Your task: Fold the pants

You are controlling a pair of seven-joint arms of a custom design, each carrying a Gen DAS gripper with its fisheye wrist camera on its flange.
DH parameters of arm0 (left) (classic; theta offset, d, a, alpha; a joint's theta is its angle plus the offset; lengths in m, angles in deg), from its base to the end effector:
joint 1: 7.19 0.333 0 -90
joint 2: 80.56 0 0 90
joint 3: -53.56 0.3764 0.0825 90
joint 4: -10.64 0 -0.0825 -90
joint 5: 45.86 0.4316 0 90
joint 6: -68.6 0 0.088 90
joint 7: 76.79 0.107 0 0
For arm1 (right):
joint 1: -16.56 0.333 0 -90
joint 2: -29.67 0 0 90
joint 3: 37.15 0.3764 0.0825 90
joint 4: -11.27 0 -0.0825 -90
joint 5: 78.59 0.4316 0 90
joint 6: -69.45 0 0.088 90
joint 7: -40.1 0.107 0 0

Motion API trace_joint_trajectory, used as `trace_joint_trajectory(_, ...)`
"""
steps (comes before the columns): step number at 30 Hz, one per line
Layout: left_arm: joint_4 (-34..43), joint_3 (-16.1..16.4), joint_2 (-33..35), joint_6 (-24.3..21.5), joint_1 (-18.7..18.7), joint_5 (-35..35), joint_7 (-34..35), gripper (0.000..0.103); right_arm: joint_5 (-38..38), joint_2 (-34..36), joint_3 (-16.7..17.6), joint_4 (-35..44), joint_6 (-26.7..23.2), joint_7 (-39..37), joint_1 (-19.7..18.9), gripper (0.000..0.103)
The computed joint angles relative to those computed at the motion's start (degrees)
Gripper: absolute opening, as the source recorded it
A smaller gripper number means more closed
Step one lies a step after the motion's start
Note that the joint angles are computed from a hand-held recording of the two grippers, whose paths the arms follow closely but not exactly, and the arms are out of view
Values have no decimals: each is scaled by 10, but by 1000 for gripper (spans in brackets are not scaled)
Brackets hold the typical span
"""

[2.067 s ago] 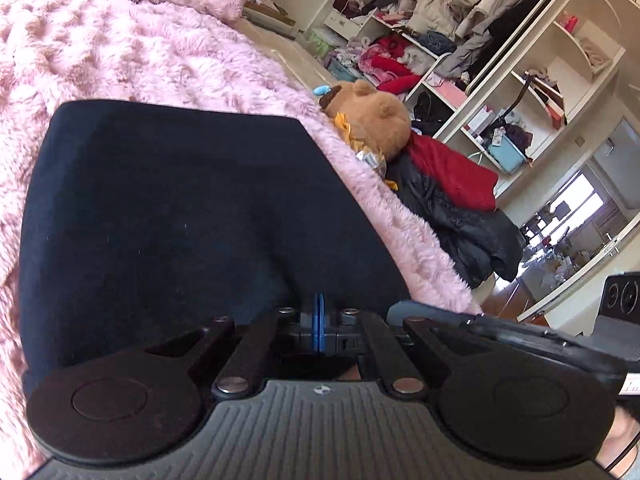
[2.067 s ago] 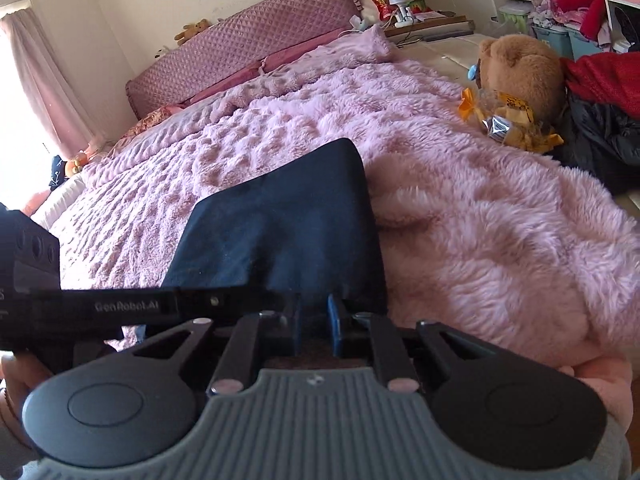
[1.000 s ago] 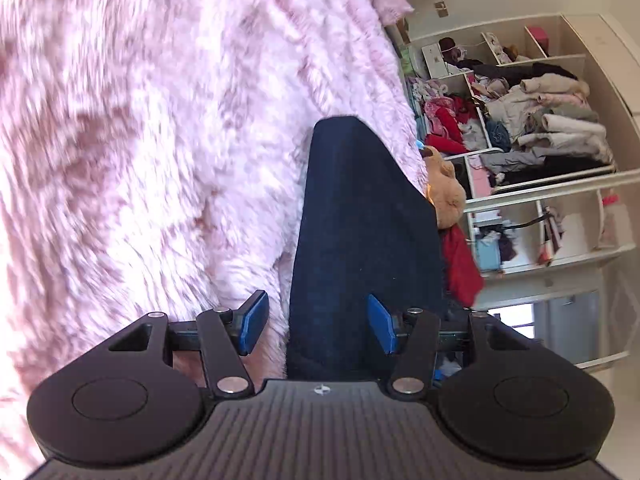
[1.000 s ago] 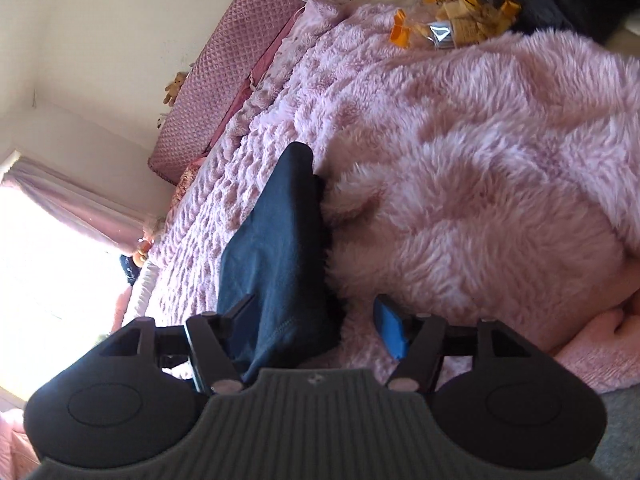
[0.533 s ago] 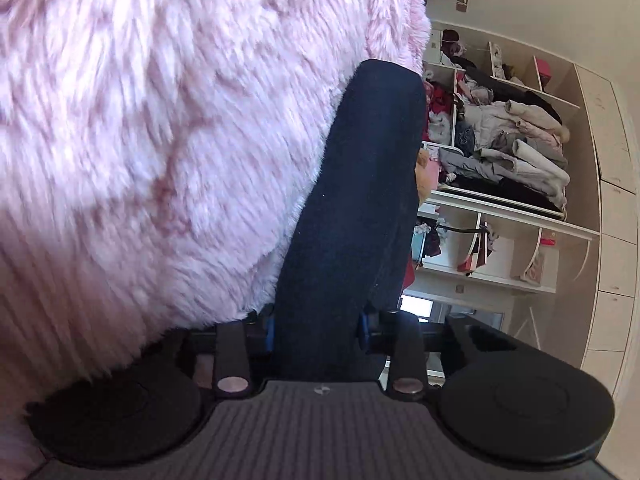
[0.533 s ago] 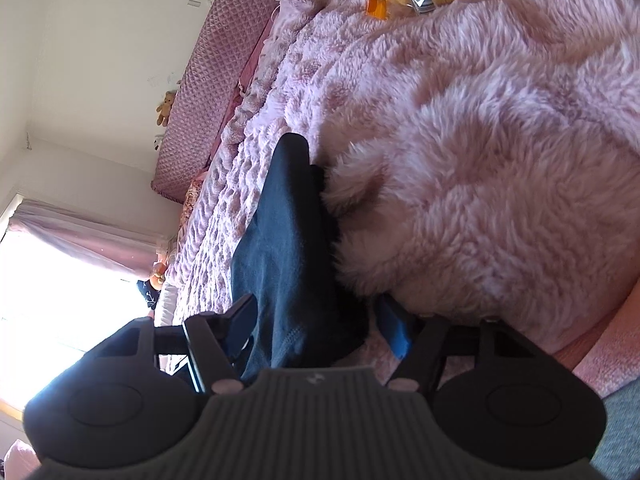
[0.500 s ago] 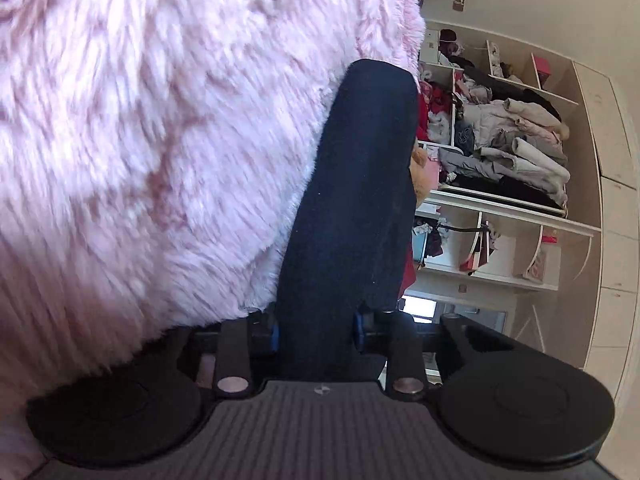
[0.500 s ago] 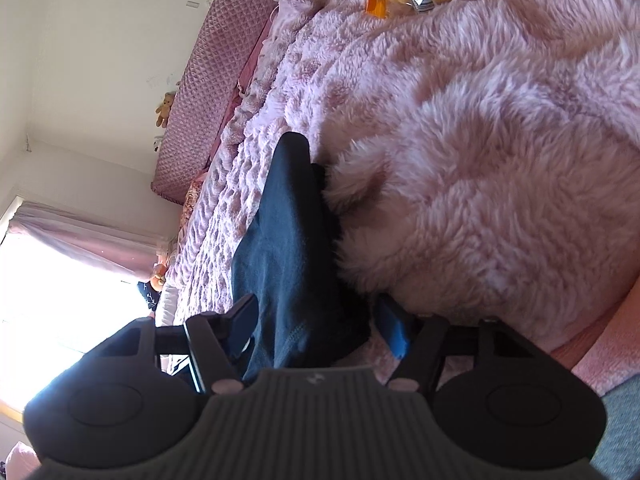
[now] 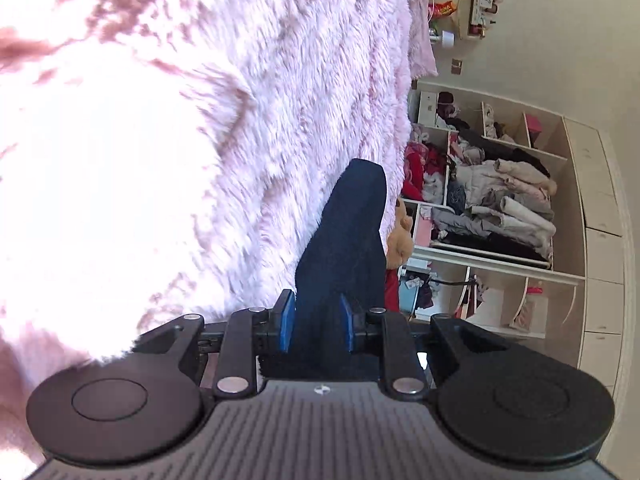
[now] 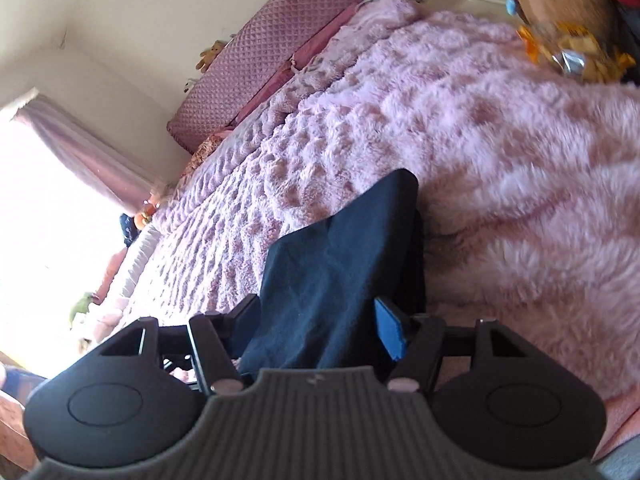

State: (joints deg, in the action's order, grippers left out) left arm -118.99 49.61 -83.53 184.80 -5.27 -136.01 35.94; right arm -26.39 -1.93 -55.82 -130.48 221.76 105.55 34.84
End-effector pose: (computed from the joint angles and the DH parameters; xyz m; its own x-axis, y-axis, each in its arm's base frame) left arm 0.5573 -0.0773 0.4462 0.2667 -0.1811 0.9466 -0.9078 -0.3770 0.1837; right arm 0.4482 -0.0468 0.5772 0.0277 -0.7468 -0.6644 -0.7127 0.4513 -0.5370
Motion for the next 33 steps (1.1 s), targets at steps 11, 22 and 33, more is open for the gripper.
trace_joint_trajectory(11,32,-41,-6,117,-49,77,110,11,-322,16,96,47,1,99,-44,30)
trace_joint_trajectory(22,-4,-52,-90,234,-110,244,100,9,-95,243,41,230,-215,26,73,1)
trace_joint_trajectory(33,-26,-32,-111,163,-138,335,53,0,-87,278,114,223,-164,39,-9,0)
